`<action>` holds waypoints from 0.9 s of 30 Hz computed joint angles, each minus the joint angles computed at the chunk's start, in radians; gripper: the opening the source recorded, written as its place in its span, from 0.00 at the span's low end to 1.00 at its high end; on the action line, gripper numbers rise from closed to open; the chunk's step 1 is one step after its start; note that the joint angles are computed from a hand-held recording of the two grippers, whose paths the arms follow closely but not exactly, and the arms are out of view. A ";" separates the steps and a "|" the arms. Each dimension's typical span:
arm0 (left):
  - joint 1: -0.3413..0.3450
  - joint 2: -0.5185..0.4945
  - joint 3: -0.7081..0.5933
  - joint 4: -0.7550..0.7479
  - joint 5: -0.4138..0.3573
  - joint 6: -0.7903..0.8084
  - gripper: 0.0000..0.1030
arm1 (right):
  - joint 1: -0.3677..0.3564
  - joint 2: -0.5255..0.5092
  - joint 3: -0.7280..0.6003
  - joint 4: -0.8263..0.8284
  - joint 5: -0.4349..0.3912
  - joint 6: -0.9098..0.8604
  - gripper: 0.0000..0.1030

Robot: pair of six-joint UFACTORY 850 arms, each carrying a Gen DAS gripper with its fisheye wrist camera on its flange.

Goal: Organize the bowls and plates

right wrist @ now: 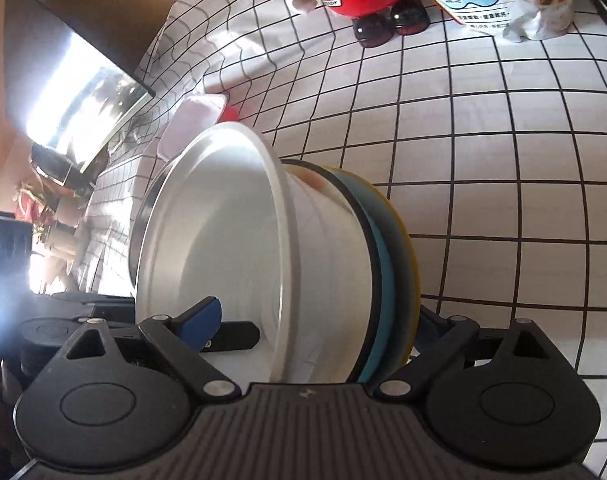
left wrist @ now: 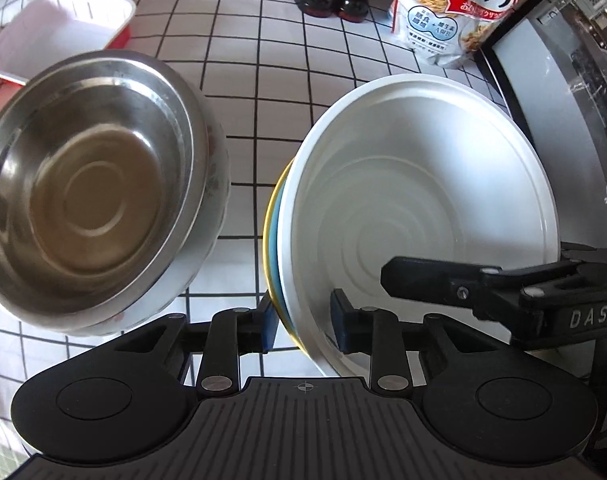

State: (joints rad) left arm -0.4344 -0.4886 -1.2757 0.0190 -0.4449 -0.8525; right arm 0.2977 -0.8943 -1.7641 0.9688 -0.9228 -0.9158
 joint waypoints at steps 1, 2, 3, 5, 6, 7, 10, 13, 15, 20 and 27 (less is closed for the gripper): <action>-0.004 -0.003 -0.006 0.022 -0.008 -0.012 0.30 | -0.001 0.015 0.022 0.017 0.027 -0.012 0.93; -0.008 -0.002 -0.010 0.044 -0.017 -0.017 0.30 | -0.002 0.036 0.052 0.033 0.066 -0.031 0.93; -0.010 0.001 -0.008 0.058 -0.019 -0.018 0.30 | 0.000 0.057 0.079 0.048 0.107 -0.049 0.93; -0.010 0.008 -0.001 0.071 -0.011 -0.011 0.31 | -0.001 0.093 0.127 0.075 0.184 -0.075 0.94; -0.007 0.014 0.007 0.066 -0.003 -0.002 0.31 | -0.001 0.111 0.150 0.085 0.221 -0.084 0.94; -0.004 0.018 0.014 0.057 0.008 0.010 0.31 | -0.002 0.127 0.171 0.091 0.258 -0.093 0.94; 0.002 0.031 0.035 0.047 0.042 0.025 0.32 | -0.001 0.166 0.223 0.094 0.367 -0.103 0.95; 0.007 0.040 0.050 0.019 0.071 0.063 0.37 | 0.004 0.191 0.257 0.058 0.458 -0.054 0.95; 0.011 0.044 0.057 -0.009 0.087 0.096 0.38 | 0.008 0.200 0.272 0.034 0.488 -0.022 0.96; 0.027 0.057 0.084 -0.122 0.129 0.226 0.41 | 0.018 0.202 0.293 -0.010 0.502 0.058 0.98; 0.015 0.052 0.075 -0.017 0.126 0.158 0.43 | 0.035 0.207 0.332 0.101 0.519 0.027 1.00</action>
State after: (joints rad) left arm -0.4192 -0.4361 -1.2002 0.0017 -0.3185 -0.6945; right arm 0.3329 -0.6876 -1.4325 1.0696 -0.4035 -0.8891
